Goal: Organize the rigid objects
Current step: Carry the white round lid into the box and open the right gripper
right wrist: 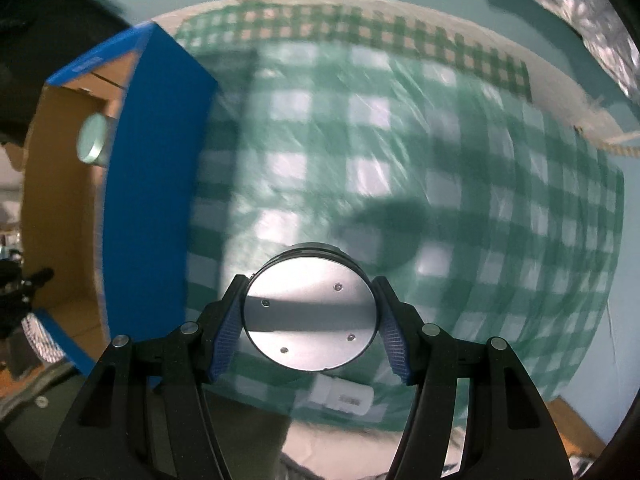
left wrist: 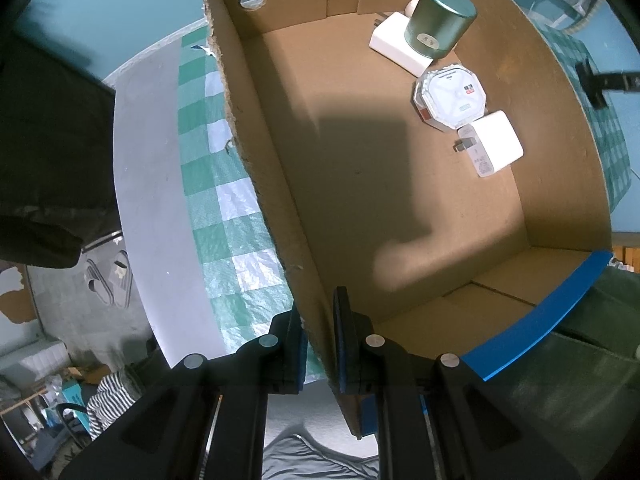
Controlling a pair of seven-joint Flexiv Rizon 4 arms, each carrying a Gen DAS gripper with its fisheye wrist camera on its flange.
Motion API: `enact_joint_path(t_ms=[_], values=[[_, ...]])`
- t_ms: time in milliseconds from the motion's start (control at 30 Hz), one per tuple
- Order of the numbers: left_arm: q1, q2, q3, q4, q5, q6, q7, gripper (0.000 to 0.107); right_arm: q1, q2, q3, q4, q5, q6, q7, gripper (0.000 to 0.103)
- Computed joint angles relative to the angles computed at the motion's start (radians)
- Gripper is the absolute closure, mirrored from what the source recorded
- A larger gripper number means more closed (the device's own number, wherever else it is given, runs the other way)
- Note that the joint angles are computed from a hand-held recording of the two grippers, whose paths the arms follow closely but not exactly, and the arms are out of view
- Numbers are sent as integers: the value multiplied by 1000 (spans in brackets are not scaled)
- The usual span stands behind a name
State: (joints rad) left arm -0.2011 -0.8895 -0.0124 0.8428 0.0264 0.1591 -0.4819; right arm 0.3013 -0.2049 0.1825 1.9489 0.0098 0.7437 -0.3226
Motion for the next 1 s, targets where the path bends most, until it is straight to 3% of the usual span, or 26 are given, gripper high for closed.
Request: enact_joint_path(t_ms=[500,1000], values=[[1,-16,0,-28,-4,-14,-11,95,6,-137,-25,-245,-102,-71,-269,41],[2,-27,3,-43,-2,-23,-7,95,44,-302,-15,-467,-84,-163,-492,41]])
